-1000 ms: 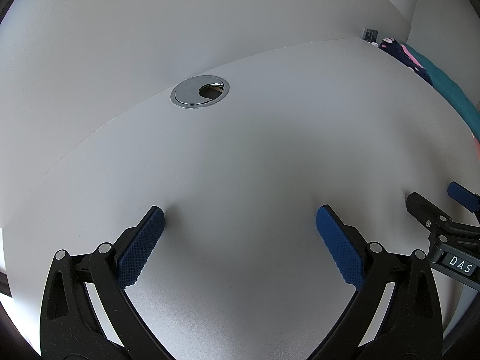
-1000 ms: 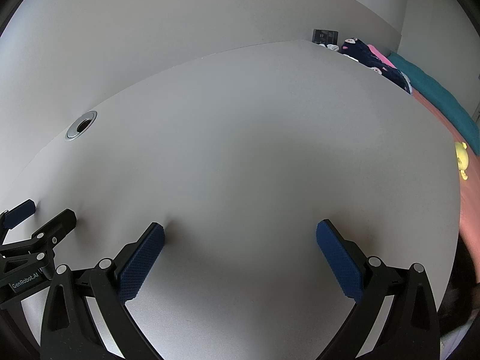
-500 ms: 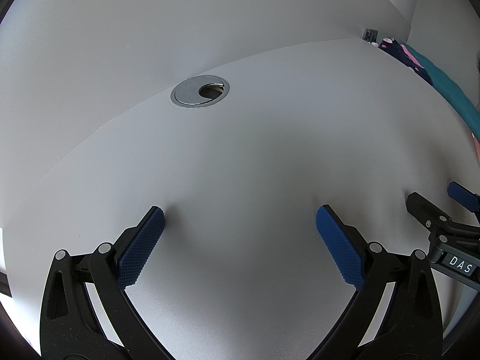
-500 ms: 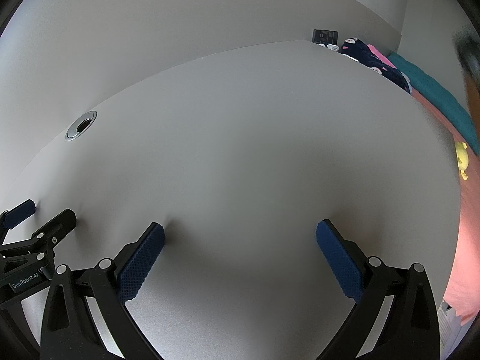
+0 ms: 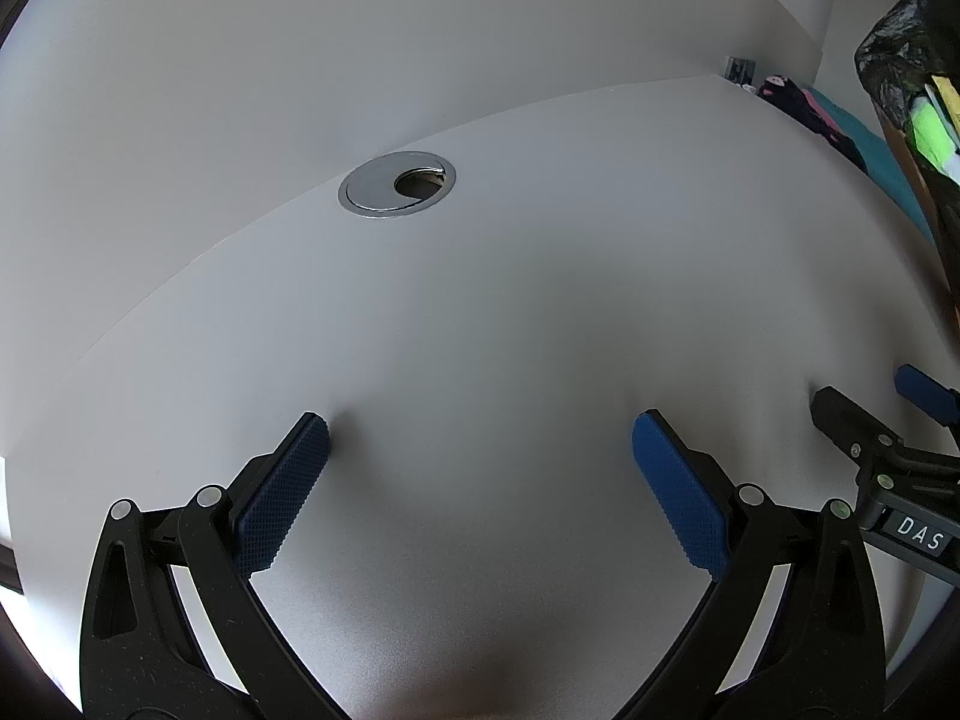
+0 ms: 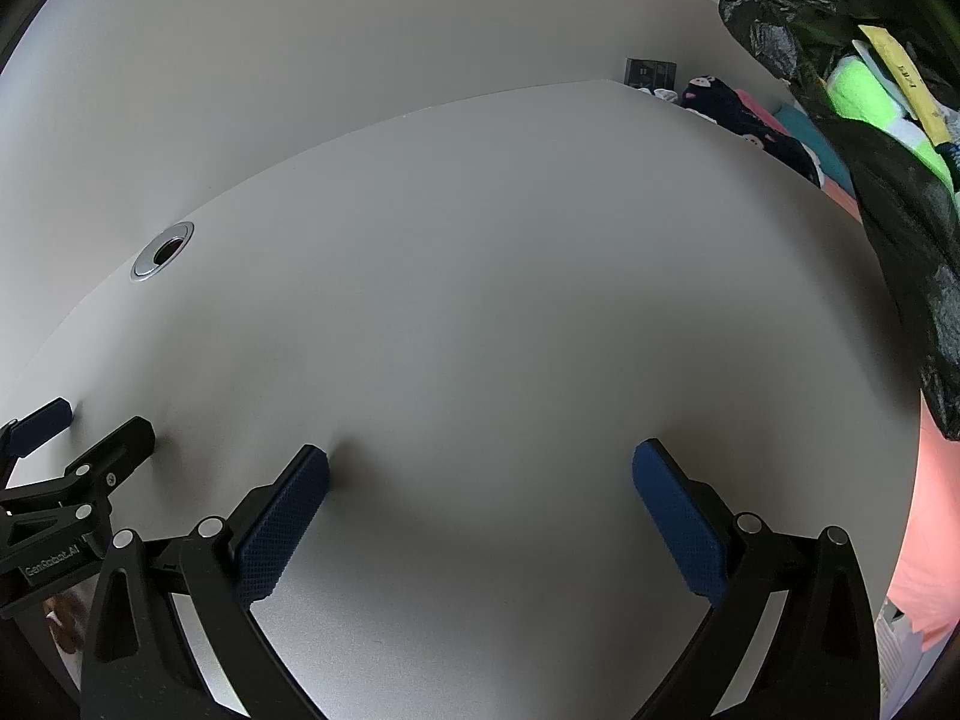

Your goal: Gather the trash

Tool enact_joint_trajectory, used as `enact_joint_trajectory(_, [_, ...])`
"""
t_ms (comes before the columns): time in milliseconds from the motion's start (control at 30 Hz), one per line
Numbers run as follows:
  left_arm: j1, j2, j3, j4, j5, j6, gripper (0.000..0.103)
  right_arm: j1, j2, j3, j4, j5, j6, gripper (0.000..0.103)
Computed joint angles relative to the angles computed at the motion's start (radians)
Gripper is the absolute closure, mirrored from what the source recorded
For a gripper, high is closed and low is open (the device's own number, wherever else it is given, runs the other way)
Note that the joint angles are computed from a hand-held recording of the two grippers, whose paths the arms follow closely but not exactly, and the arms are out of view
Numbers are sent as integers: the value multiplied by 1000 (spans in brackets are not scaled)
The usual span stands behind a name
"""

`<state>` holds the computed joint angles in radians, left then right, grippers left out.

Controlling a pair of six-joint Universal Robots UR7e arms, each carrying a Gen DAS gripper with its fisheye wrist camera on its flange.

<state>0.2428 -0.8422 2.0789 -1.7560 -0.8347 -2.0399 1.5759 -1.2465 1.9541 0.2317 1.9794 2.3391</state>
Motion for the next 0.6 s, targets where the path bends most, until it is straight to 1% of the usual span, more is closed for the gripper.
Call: enact_joint_trajectory(600, [-4,-6,5,6,-5,-7,5,-1,0,-1,0,-1,-1,2])
